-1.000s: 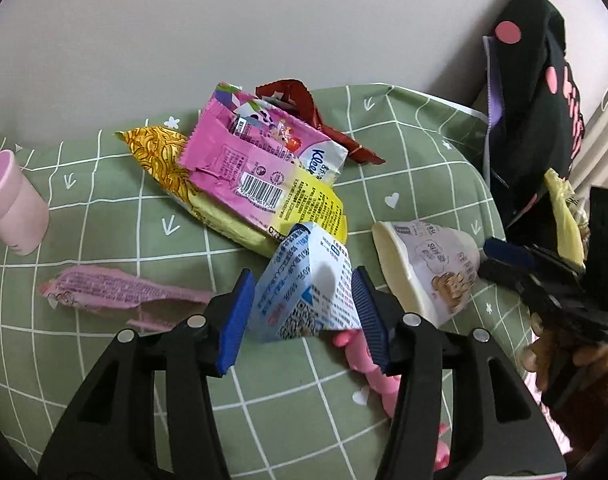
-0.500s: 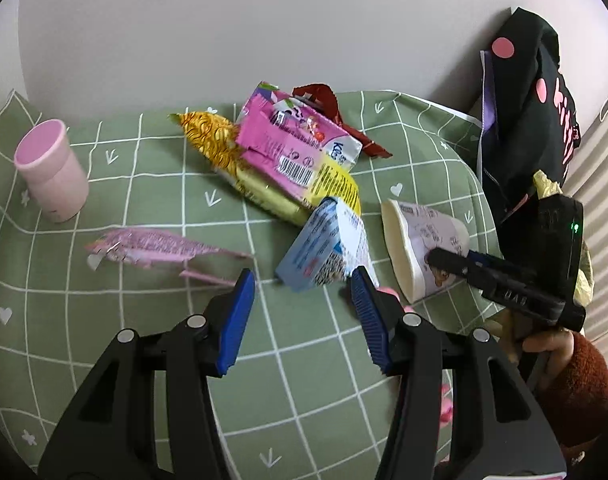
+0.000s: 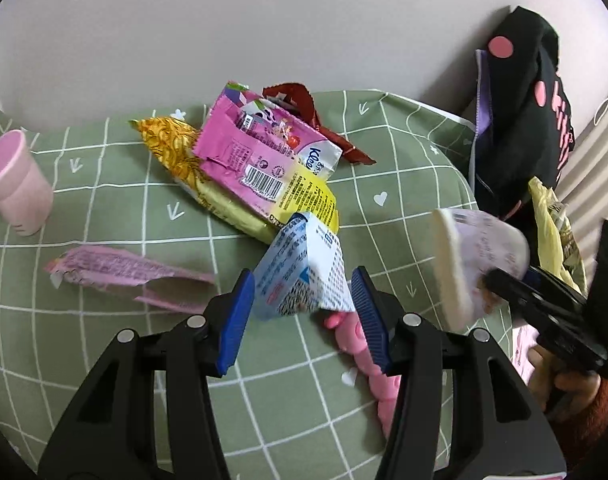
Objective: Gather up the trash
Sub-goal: 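Carry the cup package and blue-white carton over the yellow bin with both tools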
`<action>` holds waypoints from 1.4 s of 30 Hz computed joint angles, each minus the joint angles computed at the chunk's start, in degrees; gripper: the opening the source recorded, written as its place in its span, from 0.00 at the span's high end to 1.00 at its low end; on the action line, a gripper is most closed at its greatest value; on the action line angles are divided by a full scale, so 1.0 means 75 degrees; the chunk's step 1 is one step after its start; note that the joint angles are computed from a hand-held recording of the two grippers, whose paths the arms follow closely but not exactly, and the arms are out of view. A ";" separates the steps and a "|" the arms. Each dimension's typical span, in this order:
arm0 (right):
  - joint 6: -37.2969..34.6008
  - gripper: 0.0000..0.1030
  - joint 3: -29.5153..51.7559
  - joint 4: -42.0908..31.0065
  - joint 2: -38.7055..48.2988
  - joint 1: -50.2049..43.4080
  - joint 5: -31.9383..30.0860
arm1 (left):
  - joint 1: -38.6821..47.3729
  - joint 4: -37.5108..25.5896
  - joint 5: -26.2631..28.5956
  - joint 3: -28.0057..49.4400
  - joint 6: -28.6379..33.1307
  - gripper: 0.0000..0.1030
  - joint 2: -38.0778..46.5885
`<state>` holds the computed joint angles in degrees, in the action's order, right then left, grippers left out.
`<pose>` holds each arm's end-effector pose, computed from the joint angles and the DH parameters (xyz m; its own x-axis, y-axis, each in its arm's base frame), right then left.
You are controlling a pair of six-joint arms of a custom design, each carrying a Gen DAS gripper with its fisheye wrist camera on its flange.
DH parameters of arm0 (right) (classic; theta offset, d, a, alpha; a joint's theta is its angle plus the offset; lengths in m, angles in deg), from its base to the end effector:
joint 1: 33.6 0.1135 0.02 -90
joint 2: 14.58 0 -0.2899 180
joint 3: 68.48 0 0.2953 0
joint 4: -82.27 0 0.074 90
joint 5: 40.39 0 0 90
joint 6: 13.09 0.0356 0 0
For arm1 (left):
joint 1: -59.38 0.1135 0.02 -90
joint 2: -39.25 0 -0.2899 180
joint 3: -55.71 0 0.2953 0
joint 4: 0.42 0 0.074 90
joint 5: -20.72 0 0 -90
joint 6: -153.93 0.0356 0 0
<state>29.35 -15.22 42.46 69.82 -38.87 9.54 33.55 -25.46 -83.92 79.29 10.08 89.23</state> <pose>0.2784 -0.0027 0.1536 -0.5326 -0.5180 -0.6693 -0.7884 0.5913 0.1697 0.1530 -0.0641 0.1194 -0.6411 -0.5577 -0.5273 -0.4033 0.8293 -0.3867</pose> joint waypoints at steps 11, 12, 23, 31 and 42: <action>-0.0577 0.57 0.0222 -0.0685 -0.1151 -0.1171 -0.0622 | 0.0353 -0.0193 -0.0044 0.0384 0.0303 0.83 -0.0363; -0.0605 0.57 0.0312 -0.0757 -0.1211 -0.1306 -0.0730 | 0.0206 -0.0359 -0.0244 0.0529 0.0321 0.83 -0.0515; -0.0720 0.57 0.0995 -0.0839 -0.1540 -0.2547 -0.1313 | -0.1041 0.0159 -0.0903 0.2849 0.1988 0.83 0.0282; -0.0006 0.57 0.2066 -0.0023 -0.0794 -0.3725 -0.1415 | -0.1385 0.1071 0.0116 0.4951 0.2972 0.83 0.2574; 0.0343 0.57 0.3513 0.0356 0.0922 -0.4807 -0.0686 | -0.1641 0.0869 0.1795 0.7649 0.3425 0.83 0.5888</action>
